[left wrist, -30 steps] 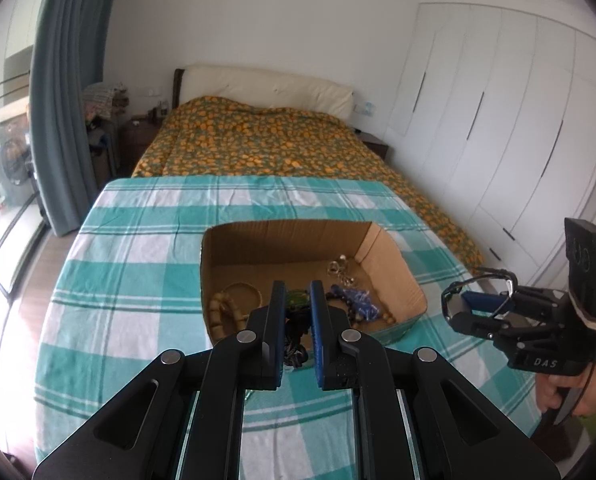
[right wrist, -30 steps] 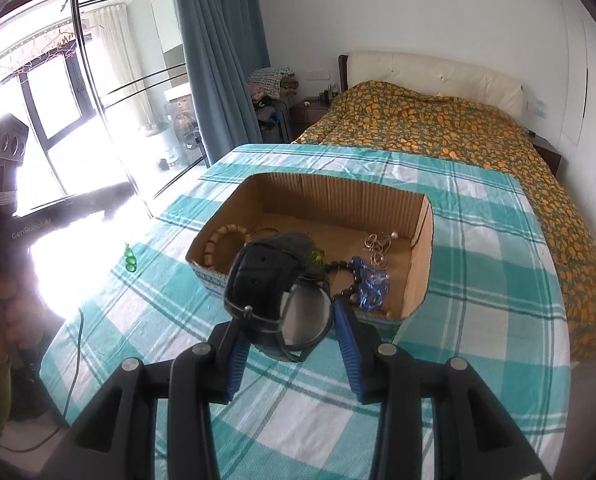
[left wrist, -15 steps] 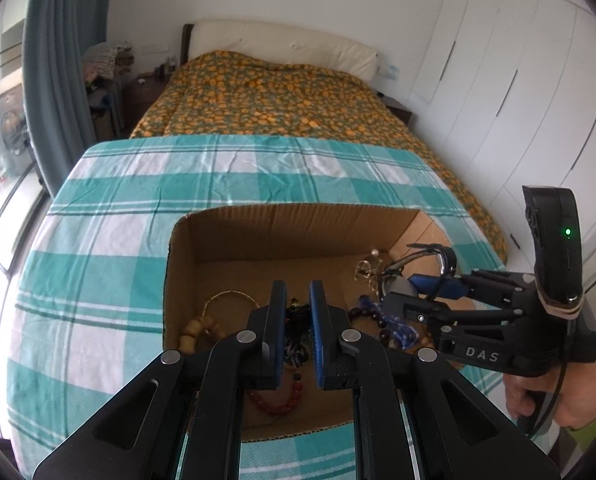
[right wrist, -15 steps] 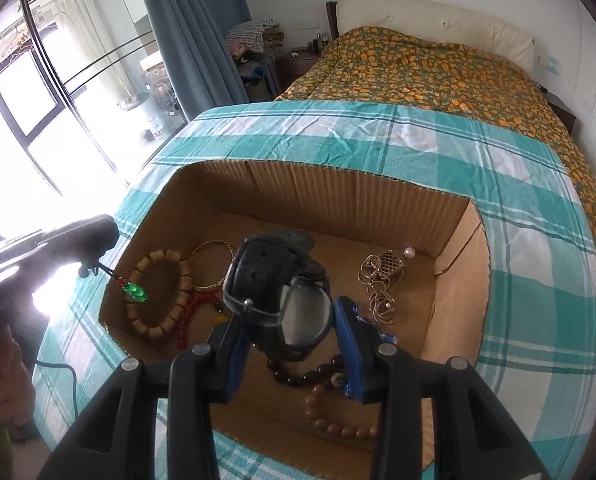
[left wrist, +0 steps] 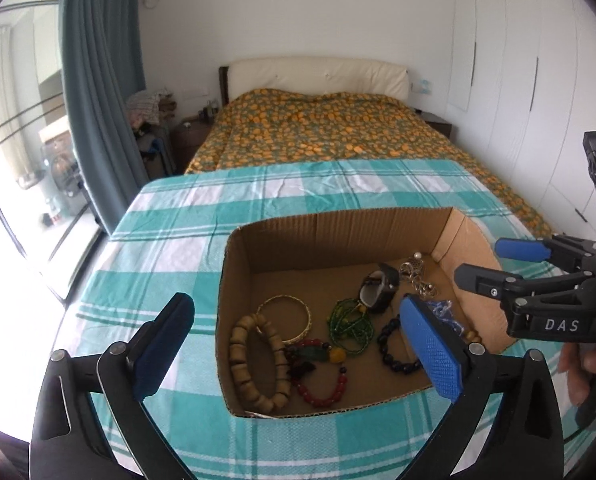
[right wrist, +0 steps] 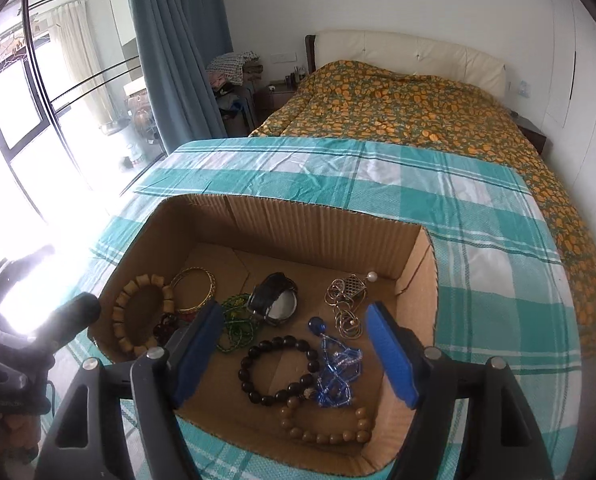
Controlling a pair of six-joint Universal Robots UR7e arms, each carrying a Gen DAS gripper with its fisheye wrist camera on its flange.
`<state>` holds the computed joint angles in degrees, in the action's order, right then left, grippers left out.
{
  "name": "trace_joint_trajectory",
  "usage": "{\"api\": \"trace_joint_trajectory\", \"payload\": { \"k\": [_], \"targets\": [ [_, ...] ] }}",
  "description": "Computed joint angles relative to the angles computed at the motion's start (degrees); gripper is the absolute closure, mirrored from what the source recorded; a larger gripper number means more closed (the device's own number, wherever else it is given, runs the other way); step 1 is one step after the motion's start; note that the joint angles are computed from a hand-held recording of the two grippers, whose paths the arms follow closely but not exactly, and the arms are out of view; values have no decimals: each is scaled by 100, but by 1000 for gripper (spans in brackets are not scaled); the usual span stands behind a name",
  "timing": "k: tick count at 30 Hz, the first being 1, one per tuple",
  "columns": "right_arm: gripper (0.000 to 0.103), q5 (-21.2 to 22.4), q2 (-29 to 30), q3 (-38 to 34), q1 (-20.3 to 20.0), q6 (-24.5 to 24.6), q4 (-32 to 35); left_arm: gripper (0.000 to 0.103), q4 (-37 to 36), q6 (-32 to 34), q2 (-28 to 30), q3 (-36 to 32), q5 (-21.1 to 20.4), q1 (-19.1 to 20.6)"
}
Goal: Organize jewelry
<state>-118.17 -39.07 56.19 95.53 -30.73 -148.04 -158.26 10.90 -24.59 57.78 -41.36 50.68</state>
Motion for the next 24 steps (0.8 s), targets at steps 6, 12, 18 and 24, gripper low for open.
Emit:
{"api": "trace_joint_trajectory", "payload": {
  "k": [6, 12, 18, 24],
  "targets": [
    [21, -243, -522, 1046, 178, -405, -1038, 1, -390, -19, -114, 330, 432, -222],
    [21, -195, -865, 1609, 274, -308, -1404, 1, -560, 114, -162, 575, 1042, -391],
    [21, -289, -1013, 1941, 350, -151, -1734, 1, -721, 114, -362, 933, 1115, -469],
    [21, -370, -1194, 2251, 444, 61, -1896, 1, 49, -754, -713, 1267, 895, -473]
  ]
}}
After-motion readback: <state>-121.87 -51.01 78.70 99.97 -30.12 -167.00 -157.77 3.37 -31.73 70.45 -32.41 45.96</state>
